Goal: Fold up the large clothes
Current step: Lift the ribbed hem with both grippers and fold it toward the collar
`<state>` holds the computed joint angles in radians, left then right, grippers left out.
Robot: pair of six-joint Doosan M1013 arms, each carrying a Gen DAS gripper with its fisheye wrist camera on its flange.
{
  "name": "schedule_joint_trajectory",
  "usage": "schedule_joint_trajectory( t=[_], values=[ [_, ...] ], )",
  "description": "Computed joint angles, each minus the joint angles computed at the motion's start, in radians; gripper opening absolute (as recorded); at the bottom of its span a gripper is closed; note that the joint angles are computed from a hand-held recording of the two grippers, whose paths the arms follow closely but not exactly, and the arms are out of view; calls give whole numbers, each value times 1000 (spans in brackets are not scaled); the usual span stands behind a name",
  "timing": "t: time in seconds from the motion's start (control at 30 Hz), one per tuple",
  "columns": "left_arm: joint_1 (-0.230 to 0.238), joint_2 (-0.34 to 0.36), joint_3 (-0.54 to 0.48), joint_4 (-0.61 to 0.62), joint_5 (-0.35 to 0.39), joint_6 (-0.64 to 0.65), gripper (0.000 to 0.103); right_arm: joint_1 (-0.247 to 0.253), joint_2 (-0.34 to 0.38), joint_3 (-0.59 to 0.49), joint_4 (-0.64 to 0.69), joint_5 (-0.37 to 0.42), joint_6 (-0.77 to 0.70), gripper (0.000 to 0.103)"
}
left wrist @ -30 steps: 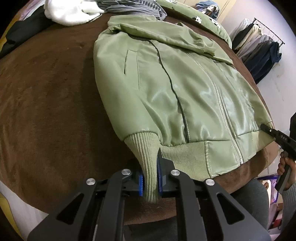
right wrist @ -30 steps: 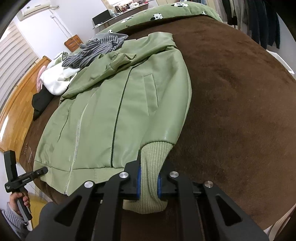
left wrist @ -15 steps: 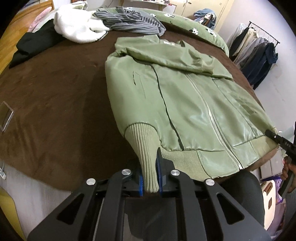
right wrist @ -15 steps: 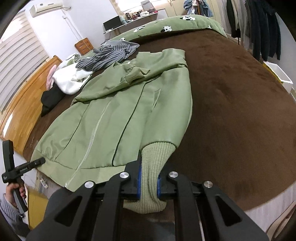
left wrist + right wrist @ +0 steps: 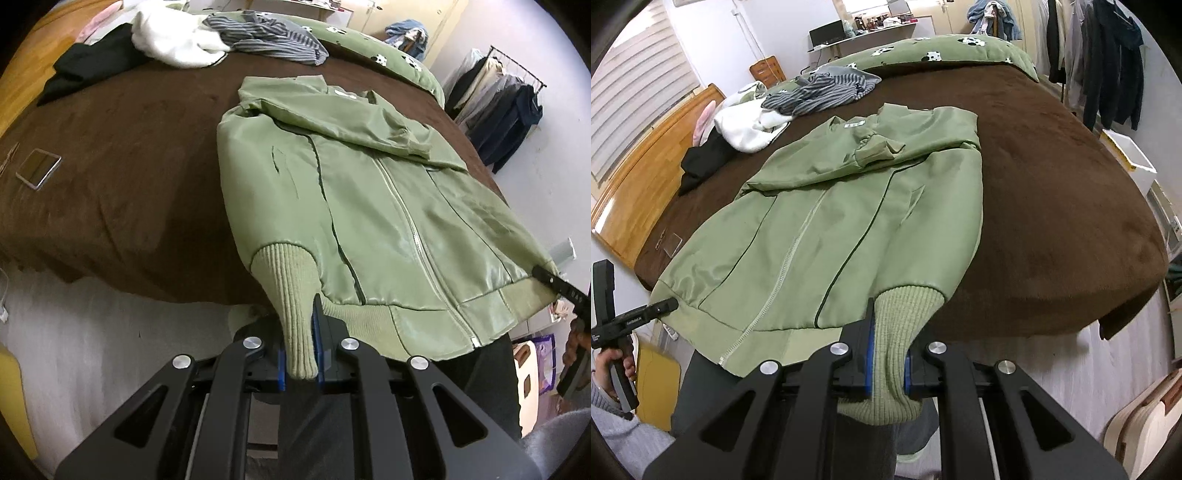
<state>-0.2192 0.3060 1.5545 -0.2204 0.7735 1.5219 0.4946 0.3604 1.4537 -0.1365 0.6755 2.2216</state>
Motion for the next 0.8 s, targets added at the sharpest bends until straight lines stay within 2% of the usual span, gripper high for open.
schedule_joint_trajectory(
  t=[0.2,0.47,0.57,0.7,0.8],
  values=[
    [-1,9,-20,-13,-49,12,13,19,-2,2,-108,-43,97,11],
    [-9,31,-93,-7,-156,17,13,9,28,-83,-264,-84,147,11],
    [-10,65,-163,19,-196,2,13,2,61,-150,-362,-84,182,11],
    [-15,133,-289,83,-221,-20,14,-27,124,-266,-378,-80,154,11],
    [-15,205,-417,111,-199,-28,14,-52,209,-413,-354,-34,79,11]
  ],
)
